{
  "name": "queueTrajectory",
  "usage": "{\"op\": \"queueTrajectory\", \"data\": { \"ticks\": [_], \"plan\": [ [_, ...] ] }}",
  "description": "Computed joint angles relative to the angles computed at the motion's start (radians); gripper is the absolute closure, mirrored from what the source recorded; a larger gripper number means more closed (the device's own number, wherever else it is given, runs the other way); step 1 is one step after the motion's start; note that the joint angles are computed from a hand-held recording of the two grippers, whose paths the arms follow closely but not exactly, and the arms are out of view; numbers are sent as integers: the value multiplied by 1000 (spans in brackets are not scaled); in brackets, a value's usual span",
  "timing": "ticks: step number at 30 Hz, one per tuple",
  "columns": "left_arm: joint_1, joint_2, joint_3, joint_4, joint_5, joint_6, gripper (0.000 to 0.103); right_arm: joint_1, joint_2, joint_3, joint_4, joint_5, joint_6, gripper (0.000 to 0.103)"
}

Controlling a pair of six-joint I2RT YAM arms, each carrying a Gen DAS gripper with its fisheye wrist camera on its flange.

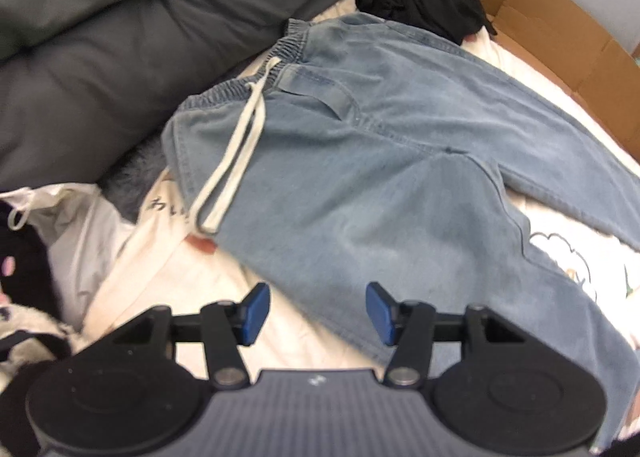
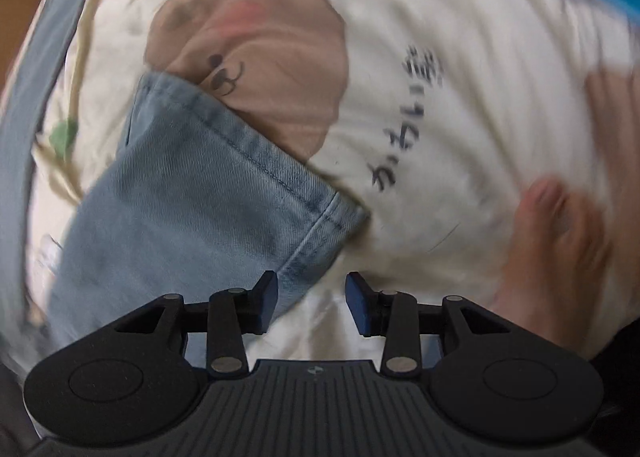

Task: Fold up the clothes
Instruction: 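Release the waistband and move both tools back from the jeans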

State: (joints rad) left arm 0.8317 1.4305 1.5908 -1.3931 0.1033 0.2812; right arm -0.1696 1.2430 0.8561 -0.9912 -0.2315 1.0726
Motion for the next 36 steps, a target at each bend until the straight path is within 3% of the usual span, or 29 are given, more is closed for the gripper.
{"op": "queueTrajectory", "data": {
  "ticks": [6,9,13,14,15,17,22,28,32,34,36],
  "plan": [
    [30,-33,1,-34,17,80,40,28,-96,-101,90,54,126,57],
    [39,-58,-51,-29,15,113,40,17,-75,-131,146,30,148,57],
    [23,-68,-91,-30,-53,59,40,39,-88,-155,181,63,203,57],
    [19,-70,-100,-30,-68,41,40,50,-106,-157,178,79,220,61],
    [16,-75,-110,-29,-77,36,40,60,-122,-157,174,94,236,73],
    [7,-88,-130,-29,-90,28,40,75,-150,-146,159,118,256,77],
    [-9,-135,-158,-54,-82,16,40,78,-191,-180,222,131,257,77],
    [-52,-178,-167,-79,-120,14,37,21,-88,-207,330,98,219,74],
    [-71,-192,-192,-77,-140,-11,37,-36,-60,-208,344,72,128,63],
    [-79,-195,-208,-71,-145,-17,37,-38,-38,-175,302,65,67,73],
    [-78,-194,-231,-48,-136,-25,37,-45,-35,-149,261,59,10,91]
  ]
}}
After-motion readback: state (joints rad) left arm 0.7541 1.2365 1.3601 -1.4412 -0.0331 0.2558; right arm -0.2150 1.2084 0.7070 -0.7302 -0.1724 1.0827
